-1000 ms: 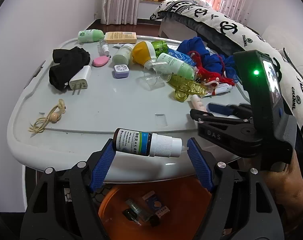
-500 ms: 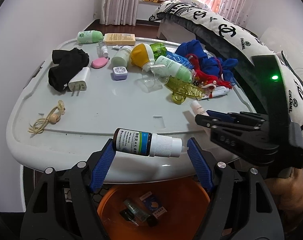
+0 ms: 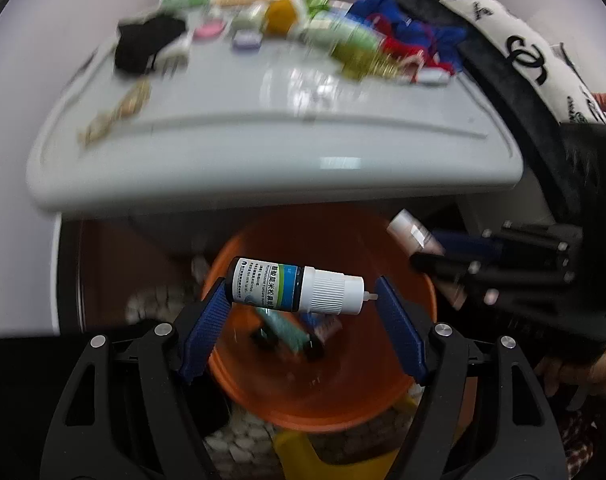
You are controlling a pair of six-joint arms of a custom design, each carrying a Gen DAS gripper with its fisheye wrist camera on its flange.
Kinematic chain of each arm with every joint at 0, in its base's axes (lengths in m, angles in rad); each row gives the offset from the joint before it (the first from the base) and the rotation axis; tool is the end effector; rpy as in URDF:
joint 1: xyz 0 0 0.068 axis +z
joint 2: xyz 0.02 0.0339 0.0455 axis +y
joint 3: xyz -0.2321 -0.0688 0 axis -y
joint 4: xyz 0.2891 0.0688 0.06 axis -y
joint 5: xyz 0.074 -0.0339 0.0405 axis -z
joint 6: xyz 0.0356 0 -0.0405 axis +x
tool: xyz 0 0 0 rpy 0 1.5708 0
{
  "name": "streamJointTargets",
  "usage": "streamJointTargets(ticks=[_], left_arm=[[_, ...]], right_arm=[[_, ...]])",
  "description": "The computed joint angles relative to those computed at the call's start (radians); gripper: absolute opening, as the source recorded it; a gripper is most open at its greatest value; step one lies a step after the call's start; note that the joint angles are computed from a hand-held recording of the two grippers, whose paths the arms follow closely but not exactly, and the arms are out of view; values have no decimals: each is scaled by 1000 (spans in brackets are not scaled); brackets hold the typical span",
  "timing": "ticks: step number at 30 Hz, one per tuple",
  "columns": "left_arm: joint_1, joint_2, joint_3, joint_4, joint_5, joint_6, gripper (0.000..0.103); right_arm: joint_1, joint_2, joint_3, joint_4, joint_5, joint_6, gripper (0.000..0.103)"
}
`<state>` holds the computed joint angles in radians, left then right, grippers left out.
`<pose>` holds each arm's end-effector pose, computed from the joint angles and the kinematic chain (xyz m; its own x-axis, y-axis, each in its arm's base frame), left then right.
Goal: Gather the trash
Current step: 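Lower the eye-drop bottle and pink tube over the basin and open both tools, then grasp the clear plastic cup with the left tool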
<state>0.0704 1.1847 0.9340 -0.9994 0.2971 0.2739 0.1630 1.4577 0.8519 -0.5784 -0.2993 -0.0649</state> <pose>0.2617 0.0080 0.2124 -0.9047 0.1955 -0.3786 0.2799 0.9426 -0.1822 0.3006 0.0601 0.1288 -0.8948 -0.2100 -0.3940 -0.3235 0.9131 0.2481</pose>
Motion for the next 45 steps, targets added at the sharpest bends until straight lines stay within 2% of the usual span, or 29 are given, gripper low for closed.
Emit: streamJointTargets(ticks=[1,2,3,5,7,9,11,14,18,23,27,29,33,38,40,41,42,43,45], left_arm=[[6,-3,-11,-3,-9,-5,72],[10,-6,-19,-5,-22,-13,72],[19,-3,-21,-7,-32,-23,72],[46,-13,-20,-10,-20,-35,73],[68,-23,-13,-3,-6,-48,80],[89,-33,2,4,4,-68,85],[103,-27,33,13,30,-91,86],[94,-21,86,55,46,-127,86],[30,32,189,136,-8,-163,87],[-68,242,372,218,-41,-239,88],[-151,428,480,320,-105,-280,88],[-180,523,539,341,-126,-306,88],[-225,710,681,363,-166,-388,88],[-263,866,822,364,-240,-449,88],[-269,908,856,353,-271,-461,83],[-268,913,856,356,-273,-464,72],[-263,913,847,361,-267,-465,52],[-259,911,837,366,-261,-465,39],[-256,885,798,387,-275,-459,36]], right_arm=[[23,13,-3,-4,22,-3,24],[43,45,16,-30,40,-15,33],[54,47,14,-28,58,-11,53],[70,22,3,-14,118,-1,73],[68,-18,-9,5,166,-1,76],[42,-57,-17,27,169,8,78],[3,-80,-9,40,134,13,80],[-54,-107,28,53,94,21,89],[-97,-75,143,67,98,8,91],[-154,29,339,83,80,40,95],[-182,91,425,180,116,84,97],[-192,104,418,242,137,98,97],[-204,73,313,372,199,103,97],[-222,96,330,377,203,90,98],[-222,101,330,369,223,72,98],[-222,107,334,359,225,66,98],[-224,119,347,343,221,58,98],[-225,128,353,333,222,55,98],[-229,134,357,322,216,52,98]])
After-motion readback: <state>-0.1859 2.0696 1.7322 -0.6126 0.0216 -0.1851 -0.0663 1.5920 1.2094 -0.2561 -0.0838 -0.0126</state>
